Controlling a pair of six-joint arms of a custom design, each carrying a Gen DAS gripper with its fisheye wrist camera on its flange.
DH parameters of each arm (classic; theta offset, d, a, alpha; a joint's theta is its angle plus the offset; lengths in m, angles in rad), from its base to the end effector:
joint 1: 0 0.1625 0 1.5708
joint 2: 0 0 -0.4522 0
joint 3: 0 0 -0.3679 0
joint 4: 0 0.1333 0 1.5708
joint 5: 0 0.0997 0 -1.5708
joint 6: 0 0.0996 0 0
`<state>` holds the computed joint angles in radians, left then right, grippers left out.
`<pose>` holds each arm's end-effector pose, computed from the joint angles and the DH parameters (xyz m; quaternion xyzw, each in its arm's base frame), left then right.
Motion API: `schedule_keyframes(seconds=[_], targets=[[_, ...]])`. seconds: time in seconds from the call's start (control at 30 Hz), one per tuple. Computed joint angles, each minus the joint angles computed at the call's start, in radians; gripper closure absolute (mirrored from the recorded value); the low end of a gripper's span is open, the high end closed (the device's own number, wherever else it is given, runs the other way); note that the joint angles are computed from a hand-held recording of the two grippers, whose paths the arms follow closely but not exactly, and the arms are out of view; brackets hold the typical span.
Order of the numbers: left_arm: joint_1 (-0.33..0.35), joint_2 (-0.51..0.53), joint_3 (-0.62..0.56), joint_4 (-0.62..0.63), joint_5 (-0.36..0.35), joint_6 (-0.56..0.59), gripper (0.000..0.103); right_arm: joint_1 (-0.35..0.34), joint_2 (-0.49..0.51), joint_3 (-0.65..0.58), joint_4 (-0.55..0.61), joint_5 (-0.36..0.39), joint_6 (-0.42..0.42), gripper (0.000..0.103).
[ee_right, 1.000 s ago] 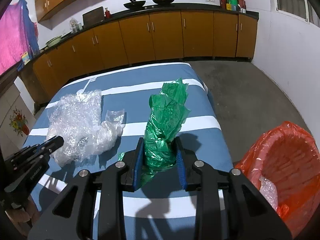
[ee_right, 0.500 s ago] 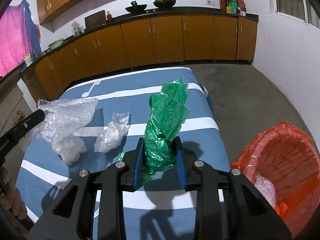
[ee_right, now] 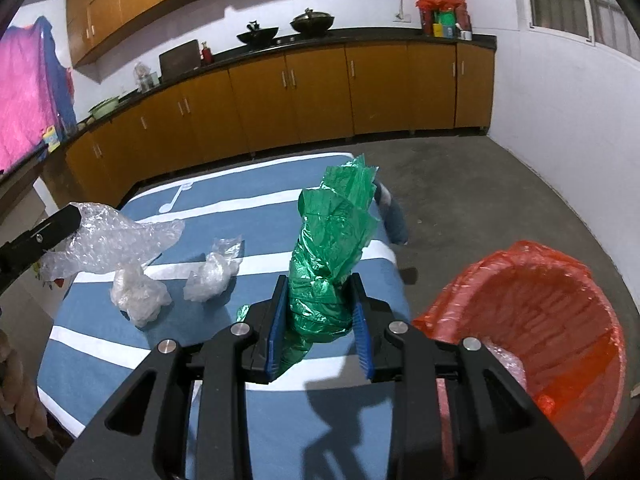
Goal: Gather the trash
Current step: 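Grasp the bubble wrap with the left tool while the right tool carries the green bag to the basket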
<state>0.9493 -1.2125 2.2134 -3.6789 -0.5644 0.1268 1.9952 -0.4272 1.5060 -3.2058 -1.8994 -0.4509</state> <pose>-0.0848 -0.4919 0.3416 0.0364 0.7863 -0.5470 0.2850 0.3886 -0.6143 -0.0018 0.3614 -0.8783 0.2687 0.1609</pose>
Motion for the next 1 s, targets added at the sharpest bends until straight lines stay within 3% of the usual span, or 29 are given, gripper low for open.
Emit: schedule_keyframes(seconds=[0.47, 1.0], targets=[[-0.077, 0.076, -0.059, 0.054, -0.091, -0.018, 0.1, -0.049, -0.124, 0.134, -0.118, -0.031, 0.016, 0.072], [-0.093, 0.245, -0.223, 0.194, -0.3, -0.09, 0.1, -0.133, -0.255, 0.257, -0.228, -0.107, 0.056, 0.072]])
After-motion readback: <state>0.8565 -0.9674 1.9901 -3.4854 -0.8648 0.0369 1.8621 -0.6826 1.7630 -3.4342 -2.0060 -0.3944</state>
